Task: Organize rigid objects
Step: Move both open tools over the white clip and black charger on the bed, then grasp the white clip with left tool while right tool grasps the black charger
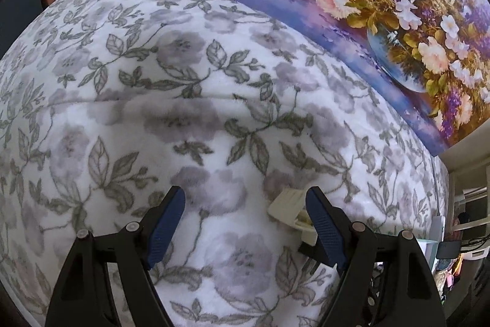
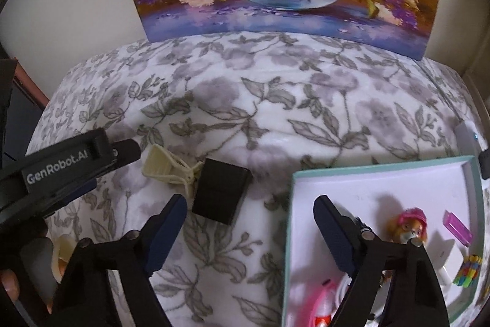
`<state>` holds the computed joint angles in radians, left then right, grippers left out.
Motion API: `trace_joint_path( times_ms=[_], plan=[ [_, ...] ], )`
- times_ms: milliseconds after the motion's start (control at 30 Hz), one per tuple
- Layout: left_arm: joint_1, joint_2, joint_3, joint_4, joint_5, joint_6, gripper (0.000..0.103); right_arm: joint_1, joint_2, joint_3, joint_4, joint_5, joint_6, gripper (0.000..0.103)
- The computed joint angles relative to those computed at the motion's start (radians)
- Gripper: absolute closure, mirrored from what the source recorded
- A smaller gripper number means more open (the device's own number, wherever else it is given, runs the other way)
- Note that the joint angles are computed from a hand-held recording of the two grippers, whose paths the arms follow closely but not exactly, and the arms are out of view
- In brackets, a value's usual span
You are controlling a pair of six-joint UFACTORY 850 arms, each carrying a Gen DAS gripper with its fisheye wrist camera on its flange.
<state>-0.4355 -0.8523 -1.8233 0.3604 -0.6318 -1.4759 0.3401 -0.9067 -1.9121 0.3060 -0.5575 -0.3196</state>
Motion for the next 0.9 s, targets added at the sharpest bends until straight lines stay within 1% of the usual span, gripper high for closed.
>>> trace_joint_path(
  times_ms=[233, 267, 300, 400, 567, 700, 867, 900],
  plan=[
    [0.01, 0.004, 0.02, 0.014, 0.019, -0.023, 0.021, 0.008, -0.019, -0.027, 0.073, 0.008, -0.058, 0.028],
    [0.011, 0.005, 0.022, 0.015, 0.023, -0.025, 0.021, 0.01, -0.021, -0.029, 0.08, 0.01, -0.066, 0.03],
    [0.011, 0.005, 0.023, 0.014, 0.026, -0.024, 0.021, 0.011, -0.024, -0.032, 0.085, 0.009, -0.072, 0.033],
    [0.012, 0.007, 0.027, 0.012, 0.039, -0.021, 0.021, 0.014, -0.037, -0.045, 0.102, -0.006, -0.094, 0.035],
    [0.01, 0.006, 0.025, 0.014, 0.049, -0.016, 0.021, 0.016, -0.066, -0.069, 0.064, -0.03, -0.057, 0.043],
    [0.009, 0.002, 0.017, 0.004, 0.059, 0.008, 0.021, 0.013, -0.088, -0.088, 0.08, -0.043, -0.047, 0.043],
    [0.009, -0.008, 0.003, -0.013, 0.055, 0.043, 0.021, 0.019, -0.105, -0.099, 0.071, -0.033, -0.042, 0.043],
    [0.009, -0.01, 0.001, -0.018, 0.056, 0.05, 0.021, 0.022, -0.113, -0.107, 0.043, -0.036, -0.018, 0.046]
  ],
)
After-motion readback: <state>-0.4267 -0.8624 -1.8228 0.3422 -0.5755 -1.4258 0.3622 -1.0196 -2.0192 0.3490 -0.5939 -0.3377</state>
